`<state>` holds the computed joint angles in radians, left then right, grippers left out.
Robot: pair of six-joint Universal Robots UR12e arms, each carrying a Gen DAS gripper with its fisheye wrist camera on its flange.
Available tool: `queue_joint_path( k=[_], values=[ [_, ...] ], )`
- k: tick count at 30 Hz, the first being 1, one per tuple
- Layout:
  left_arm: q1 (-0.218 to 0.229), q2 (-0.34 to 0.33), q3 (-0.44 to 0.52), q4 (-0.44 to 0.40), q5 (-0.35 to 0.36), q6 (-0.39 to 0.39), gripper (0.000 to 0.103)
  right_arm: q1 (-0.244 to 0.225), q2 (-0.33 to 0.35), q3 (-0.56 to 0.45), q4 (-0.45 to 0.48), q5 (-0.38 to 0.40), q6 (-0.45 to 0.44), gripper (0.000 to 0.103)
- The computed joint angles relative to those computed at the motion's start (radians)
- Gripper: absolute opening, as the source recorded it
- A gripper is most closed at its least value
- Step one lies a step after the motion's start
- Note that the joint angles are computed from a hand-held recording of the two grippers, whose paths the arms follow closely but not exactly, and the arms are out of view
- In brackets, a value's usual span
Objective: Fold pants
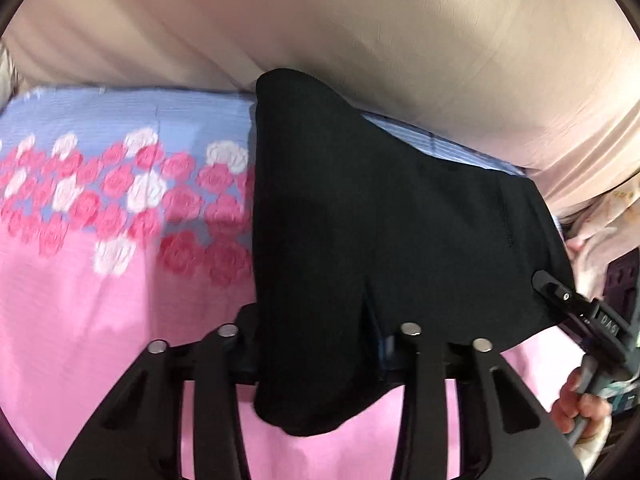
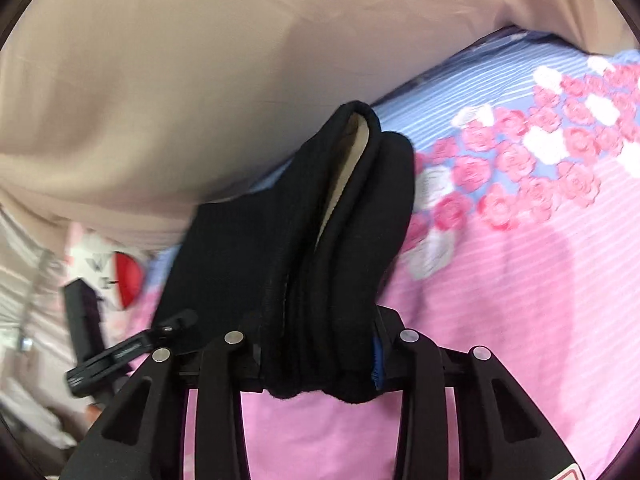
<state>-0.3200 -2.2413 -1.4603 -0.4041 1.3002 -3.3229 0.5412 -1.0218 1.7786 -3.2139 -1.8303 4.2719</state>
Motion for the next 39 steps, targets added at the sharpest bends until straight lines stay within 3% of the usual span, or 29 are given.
queue_joint_path(
  k=[3,4,5,6,8,9,10,12,13,14,16,18,19,21,23,25,26,28,30,32,33,35,39],
  values=[
    [0.013,0.045,-0.044,-0.064,-0.063,0.02,0.037,0.033,-0.027,0.039,0.035,-0.025,0.025,0.036],
    [0.01,0.055,-0.062,-0.07,-0.051,0.027,0.046,0.04,-0.031,0.044,0.079,-0.04,0.033,0.038],
    [0.001,0.059,-0.071,-0.076,-0.009,0.021,0.059,0.043,-0.037,0.055,0.146,-0.057,0.05,0.045],
    [-0.011,0.059,-0.076,-0.079,0.059,0.011,0.062,0.048,-0.042,0.065,0.172,-0.075,0.078,0.054],
    [-0.023,0.071,-0.105,-0.017,0.115,-0.01,0.067,0.061,-0.065,0.086,0.163,-0.149,0.129,0.055],
    [-0.029,0.08,-0.117,0.011,0.148,-0.019,0.066,0.081,-0.083,0.075,0.211,-0.243,0.105,0.054],
    [-0.04,0.096,-0.135,0.081,0.217,-0.028,0.066,0.094,-0.093,0.054,0.255,-0.309,0.041,0.051],
    [-0.06,0.104,-0.146,0.211,0.314,-0.02,0.076,0.096,-0.088,0.004,0.264,-0.318,-0.089,0.005],
    [-0.07,0.101,-0.142,0.276,0.343,-0.005,0.093,0.09,-0.08,-0.015,0.239,-0.292,-0.147,0.002],
    [-0.078,0.09,-0.125,0.313,0.359,0.012,0.098,0.081,-0.065,-0.046,0.236,-0.265,-0.204,0.001],
    [-0.095,0.055,-0.062,0.283,0.371,0.057,0.097,0.049,-0.023,-0.111,0.269,-0.173,-0.289,0.0],
    [-0.1,0.014,0.006,0.168,0.339,0.074,0.097,0.011,0.0,-0.135,0.348,-0.124,-0.275,0.0],
    [-0.097,-0.015,0.053,0.07,0.322,0.065,0.096,0.006,0.02,-0.146,0.361,-0.144,-0.257,0.0],
    [-0.094,-0.068,0.118,-0.042,0.335,0.057,0.094,-0.044,0.017,-0.075,0.261,-0.058,-0.175,0.0],
    [-0.076,-0.082,0.12,-0.055,0.249,0.026,0.096,-0.064,-0.006,-0.023,0.174,0.002,-0.102,0.0],
    [-0.069,-0.065,0.099,-0.035,0.221,-0.004,0.096,-0.031,-0.03,-0.039,0.246,-0.104,-0.178,0.0],
    [-0.073,-0.058,0.09,-0.014,0.241,0.006,0.095,-0.012,-0.038,-0.049,0.261,-0.158,-0.214,0.002],
    [-0.092,-0.035,0.05,0.087,0.33,0.03,0.094,-0.001,-0.039,-0.066,0.303,-0.192,-0.203,0.002],
    [-0.097,-0.031,0.04,0.137,0.37,0.054,0.094,-0.014,-0.029,-0.06,0.42,-0.227,-0.177,0.0],
    [-0.113,-0.022,0.029,0.153,0.446,0.084,0.094,-0.019,-0.061,-0.013,0.387,-0.184,-0.067,0.0],
    [-0.115,-0.014,0.023,0.155,0.452,0.099,0.094,-0.011,-0.075,0.004,0.357,-0.181,-0.046,0.0],
    [-0.123,0.01,-0.016,0.197,0.472,0.122,0.094,0.034,-0.07,-0.042,0.392,-0.254,-0.046,0.004],
    [-0.157,0.047,-0.093,0.306,0.585,0.181,0.095,0.121,-0.066,-0.108,0.521,-0.358,0.002,0.004]
  ],
)
